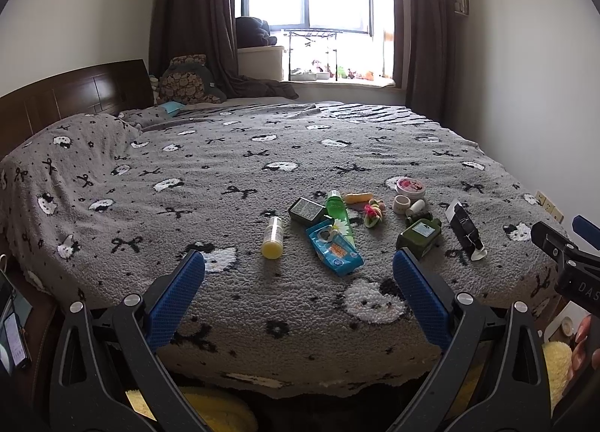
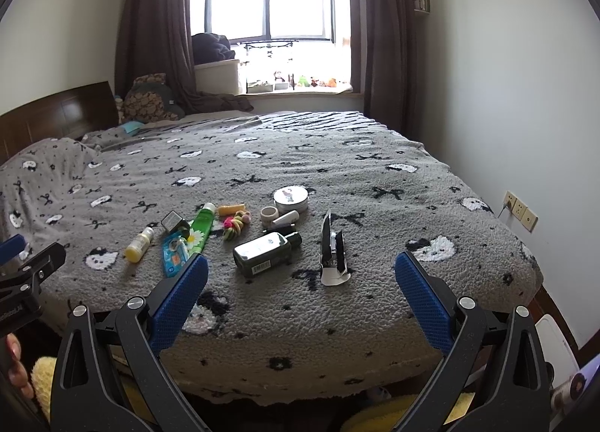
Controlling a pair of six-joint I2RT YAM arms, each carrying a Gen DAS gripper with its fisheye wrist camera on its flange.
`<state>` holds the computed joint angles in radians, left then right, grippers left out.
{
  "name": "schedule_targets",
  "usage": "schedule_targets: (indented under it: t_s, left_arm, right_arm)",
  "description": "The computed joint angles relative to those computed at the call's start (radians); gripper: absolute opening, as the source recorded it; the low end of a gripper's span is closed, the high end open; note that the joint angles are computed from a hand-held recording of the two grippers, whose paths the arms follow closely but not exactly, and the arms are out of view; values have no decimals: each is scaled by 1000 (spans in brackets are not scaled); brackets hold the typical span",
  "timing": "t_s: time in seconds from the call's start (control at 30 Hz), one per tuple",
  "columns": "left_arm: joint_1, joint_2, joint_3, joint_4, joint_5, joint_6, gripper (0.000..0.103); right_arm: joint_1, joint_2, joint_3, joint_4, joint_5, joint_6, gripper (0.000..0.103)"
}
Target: Collect trash
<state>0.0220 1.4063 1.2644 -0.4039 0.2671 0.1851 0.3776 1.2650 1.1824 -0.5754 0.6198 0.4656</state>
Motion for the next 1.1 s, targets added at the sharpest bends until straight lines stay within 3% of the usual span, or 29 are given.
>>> schedule_targets:
  t_s: [0.43,0.87,1.1]
  left_arm:
    - [6,26,-3,31,-15,7,95]
    - [7,260,18,72,-38,56,95]
    - [-24,373,82,56,-34,86,94]
  right_arm:
    - [-13,-17,-44,76,6,-55,100]
    - [-187,65,-184,249,-274,-44,100]
    - [-251,202,-155,264,-321,-23,99]
